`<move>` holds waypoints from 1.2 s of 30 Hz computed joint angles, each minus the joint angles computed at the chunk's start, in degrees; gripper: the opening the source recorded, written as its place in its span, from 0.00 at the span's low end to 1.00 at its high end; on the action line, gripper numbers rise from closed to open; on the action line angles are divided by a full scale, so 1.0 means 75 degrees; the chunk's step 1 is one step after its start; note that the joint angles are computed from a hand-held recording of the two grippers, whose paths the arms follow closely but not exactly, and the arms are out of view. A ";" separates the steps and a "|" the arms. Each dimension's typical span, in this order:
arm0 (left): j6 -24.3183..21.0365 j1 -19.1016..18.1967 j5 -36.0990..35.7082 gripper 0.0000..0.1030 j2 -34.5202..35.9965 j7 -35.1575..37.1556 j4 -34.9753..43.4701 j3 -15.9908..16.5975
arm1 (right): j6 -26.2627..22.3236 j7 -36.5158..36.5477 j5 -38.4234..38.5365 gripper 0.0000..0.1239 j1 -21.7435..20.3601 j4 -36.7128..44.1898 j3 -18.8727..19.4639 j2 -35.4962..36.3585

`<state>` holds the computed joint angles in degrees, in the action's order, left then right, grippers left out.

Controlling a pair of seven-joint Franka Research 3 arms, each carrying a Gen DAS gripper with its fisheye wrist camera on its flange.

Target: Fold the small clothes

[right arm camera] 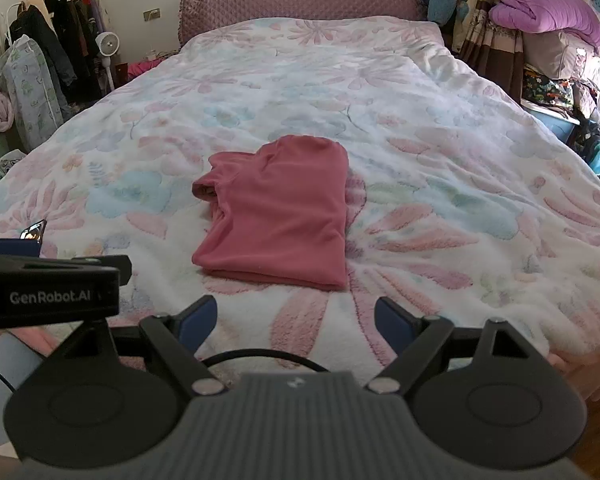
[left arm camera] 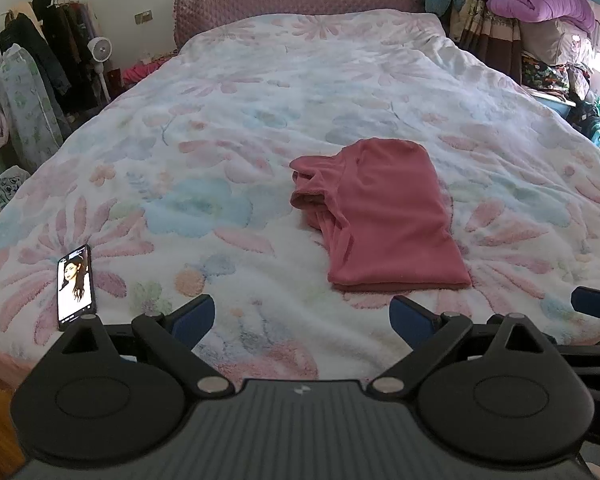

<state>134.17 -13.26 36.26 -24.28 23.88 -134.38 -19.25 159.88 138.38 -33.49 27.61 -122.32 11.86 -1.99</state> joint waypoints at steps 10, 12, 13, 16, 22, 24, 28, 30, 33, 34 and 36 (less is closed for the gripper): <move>-0.0025 0.0041 0.0215 1.00 -0.0036 -0.0125 -0.0020 -0.0060 | -0.0026 0.0353 -0.0417 0.66 -0.0038 0.0013 0.0025 -0.0040; -0.0068 0.0056 0.0267 1.00 -0.0033 -0.0170 -0.0001 -0.0083 | -0.0048 0.0520 -0.0574 0.66 -0.0046 0.0011 0.0040 -0.0056; -0.0071 0.0058 0.0282 1.00 -0.0034 -0.0177 -0.0006 -0.0076 | -0.0053 0.0558 -0.0612 0.66 -0.0049 0.0012 0.0041 -0.0061; -0.0072 0.0054 0.0302 1.00 -0.0037 -0.0223 -0.0011 -0.0072 | -0.0067 0.0736 -0.0774 0.66 -0.0062 0.0010 0.0052 -0.0068; -0.0085 0.0040 0.0294 1.00 -0.0040 -0.0229 -0.0015 -0.0057 | -0.0004 0.1102 -0.1075 0.66 -0.0117 -0.0009 0.0053 -0.0111; -0.0095 0.0037 0.0291 1.00 -0.0037 -0.0229 -0.0016 -0.0056 | -0.0005 0.1124 -0.1093 0.66 -0.0129 -0.0012 0.0055 -0.0116; -0.0106 0.0042 0.0346 1.00 -0.0035 -0.0267 -0.0025 -0.0077 | 0.0019 0.1265 -0.1250 0.66 -0.0156 -0.0017 0.0067 -0.0126; -0.0096 0.0023 0.0313 1.00 -0.0033 -0.0248 -0.0028 -0.0057 | 0.0041 0.1351 -0.1351 0.66 -0.0170 -0.0014 0.0068 -0.0131; -0.0074 0.0011 0.0284 1.00 -0.0038 -0.0226 -0.0048 -0.0042 | 0.0065 0.1410 -0.1398 0.66 -0.0178 -0.0007 0.0069 -0.0121; -0.0077 0.0014 0.0286 1.00 -0.0035 -0.0232 -0.0045 -0.0047 | 0.0065 0.1410 -0.1398 0.66 -0.0176 -0.0007 0.0067 -0.0121; -0.0056 0.0011 0.0283 1.00 -0.0040 -0.0237 -0.0061 -0.0045 | 0.0069 0.1382 -0.1380 0.66 -0.0173 -0.0001 0.0061 -0.0112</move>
<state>133.75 -13.18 38.38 -24.58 22.10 -134.83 -19.59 160.39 148.75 -43.84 26.31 -122.32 12.32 -2.83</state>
